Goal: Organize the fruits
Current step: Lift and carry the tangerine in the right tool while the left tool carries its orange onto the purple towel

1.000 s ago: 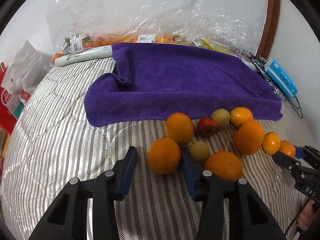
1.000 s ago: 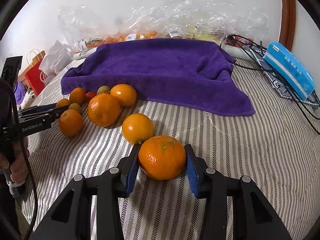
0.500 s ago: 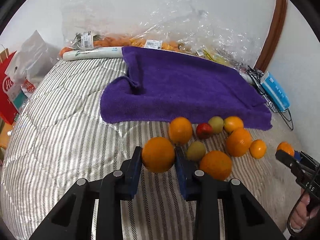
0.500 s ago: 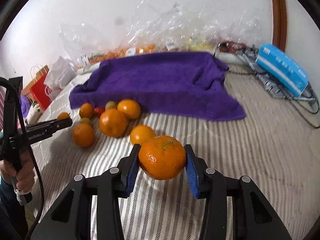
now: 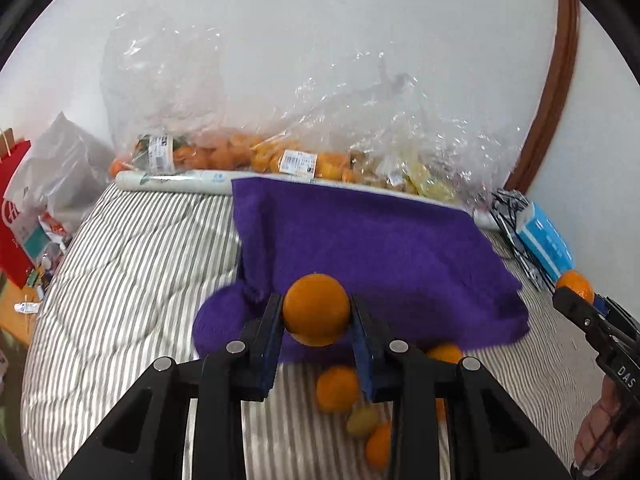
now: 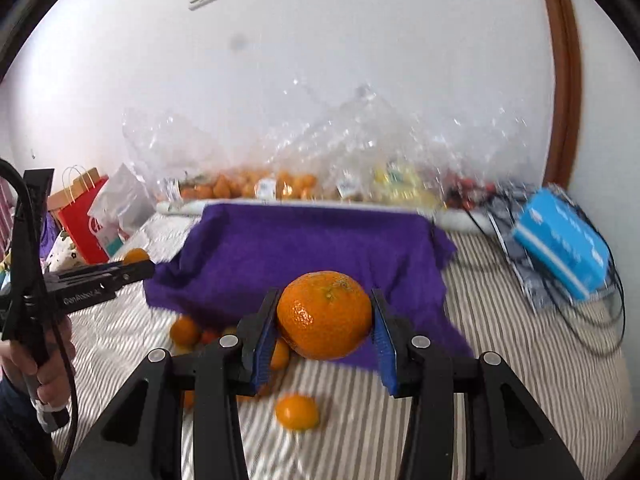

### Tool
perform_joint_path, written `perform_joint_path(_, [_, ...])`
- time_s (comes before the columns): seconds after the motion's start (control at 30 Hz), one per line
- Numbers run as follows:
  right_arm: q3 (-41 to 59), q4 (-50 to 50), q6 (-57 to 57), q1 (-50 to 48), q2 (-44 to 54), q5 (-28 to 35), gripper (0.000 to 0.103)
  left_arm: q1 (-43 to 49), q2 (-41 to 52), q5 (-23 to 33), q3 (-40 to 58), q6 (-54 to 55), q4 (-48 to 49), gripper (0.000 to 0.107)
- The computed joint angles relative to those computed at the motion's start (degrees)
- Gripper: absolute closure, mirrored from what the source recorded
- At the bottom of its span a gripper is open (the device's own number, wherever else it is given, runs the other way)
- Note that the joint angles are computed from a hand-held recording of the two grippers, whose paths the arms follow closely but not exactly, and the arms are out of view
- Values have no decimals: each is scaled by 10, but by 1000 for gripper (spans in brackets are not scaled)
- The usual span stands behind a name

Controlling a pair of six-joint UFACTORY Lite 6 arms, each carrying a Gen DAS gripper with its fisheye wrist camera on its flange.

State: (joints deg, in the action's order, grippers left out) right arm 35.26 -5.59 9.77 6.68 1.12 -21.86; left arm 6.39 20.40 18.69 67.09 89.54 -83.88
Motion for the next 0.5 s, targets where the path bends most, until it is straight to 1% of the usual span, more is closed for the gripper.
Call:
perform_joint_path(0.1, [62,-29,21,-5,51,8,60,-14,51,-16,50,12,-21,77])
perform_joint_path(0.13, [80,-45,33,-10,68,10,60,-18,67,-20,69,-5,-6,77])
perform_joint_path(0.2, [132,-97,79,-24,112,22,60,-27,108,-33,119,-57,56,77])
perform_joint_path(0.27, [174,-120,102,-36,150,32,60,-29,158,-28,184,-131,124,77])
perform_joint_path(0.33, [210,-109,87,-43,186,38,60,-31,193,-18,229,-179,167,77])
perform_joint_path(0.4, [226,-98,81,-50,213,28,60,-37,219,-24,253,-175,162,77])
perform_joint_path(0.43, [233,-116,101,-57,226,21,60,-37,227,-27,254,-149,137,77])
perform_joint_path(0.47, [238,-147,134,-66,239,12,60,-36,233,-25,249,-113,105,77])
perform_joint_path(0.5, [246,-187,178,-77,258,4,60,-35,239,-24,250,-102,93,77])
